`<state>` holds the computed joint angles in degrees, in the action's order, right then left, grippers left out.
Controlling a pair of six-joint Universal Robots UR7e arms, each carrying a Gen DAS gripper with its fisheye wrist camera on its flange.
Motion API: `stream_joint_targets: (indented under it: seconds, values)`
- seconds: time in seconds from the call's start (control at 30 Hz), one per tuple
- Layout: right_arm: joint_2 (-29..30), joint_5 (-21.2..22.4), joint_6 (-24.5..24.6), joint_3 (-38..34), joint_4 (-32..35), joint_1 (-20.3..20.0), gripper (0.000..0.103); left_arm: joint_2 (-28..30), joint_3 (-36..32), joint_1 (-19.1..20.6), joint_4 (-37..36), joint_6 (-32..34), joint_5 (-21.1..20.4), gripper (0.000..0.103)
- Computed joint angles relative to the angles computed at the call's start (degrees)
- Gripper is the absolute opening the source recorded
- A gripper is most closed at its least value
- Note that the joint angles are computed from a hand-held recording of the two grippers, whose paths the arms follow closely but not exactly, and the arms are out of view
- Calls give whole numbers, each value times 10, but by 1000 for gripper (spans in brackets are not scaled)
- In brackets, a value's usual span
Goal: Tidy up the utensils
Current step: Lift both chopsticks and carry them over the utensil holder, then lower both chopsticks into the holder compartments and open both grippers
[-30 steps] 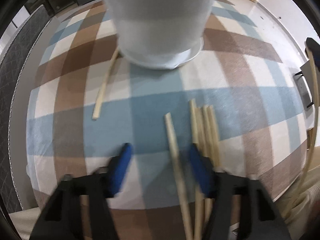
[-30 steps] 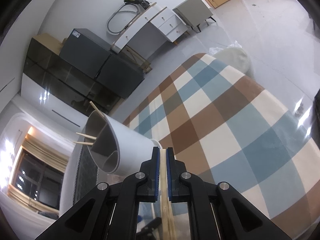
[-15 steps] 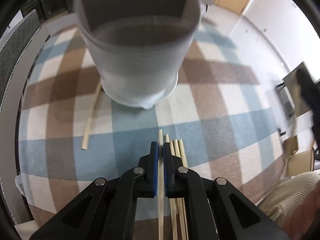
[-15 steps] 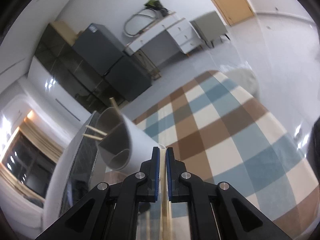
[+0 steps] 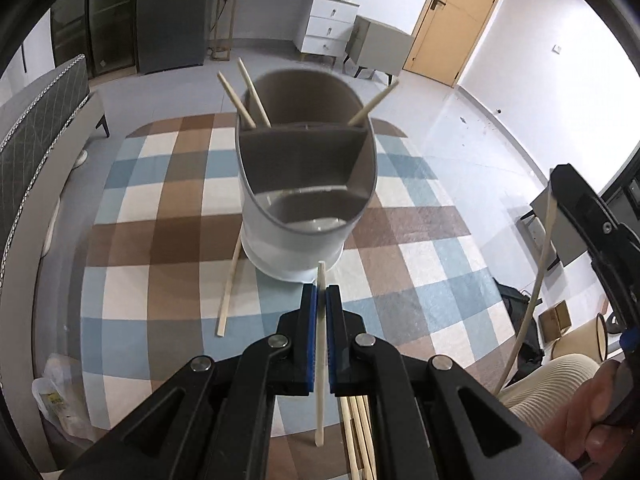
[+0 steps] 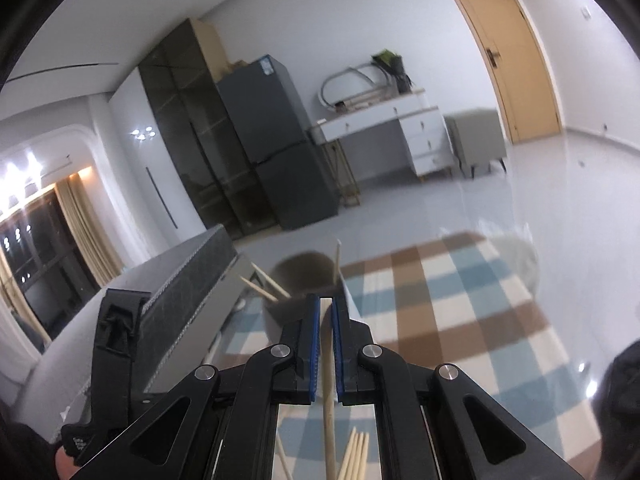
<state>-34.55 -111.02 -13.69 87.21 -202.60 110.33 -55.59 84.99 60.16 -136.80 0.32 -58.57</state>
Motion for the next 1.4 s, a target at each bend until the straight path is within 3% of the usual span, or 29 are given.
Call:
stream_joint_targets:
  seconds: [0.27,0.43,0.6,0.83,1.07,1.27,1.4]
  values:
    - [0,0,1,-24,-6,1,5,-10,-18,-7,12,17,-23,0]
    - [8,6,0,-65,14,-1,5,0,-74,-14,64,17,-46,0]
    - [22,24,-4,-124,37,-1,5,13,-138,-25,73,35,-62,0]
    - [85,46,-4,-273,101,-3,5,75,-275,-29,105,61,-68,0]
    - [191,50,20,-474,173,-13,6,165,-444,-11,144,90,-78,0]
    - [282,42,18,-614,184,-16,5,221,-532,11,155,105,-83,0]
    - [349,36,6,-724,199,-17,5,235,-549,20,152,117,-86,0]
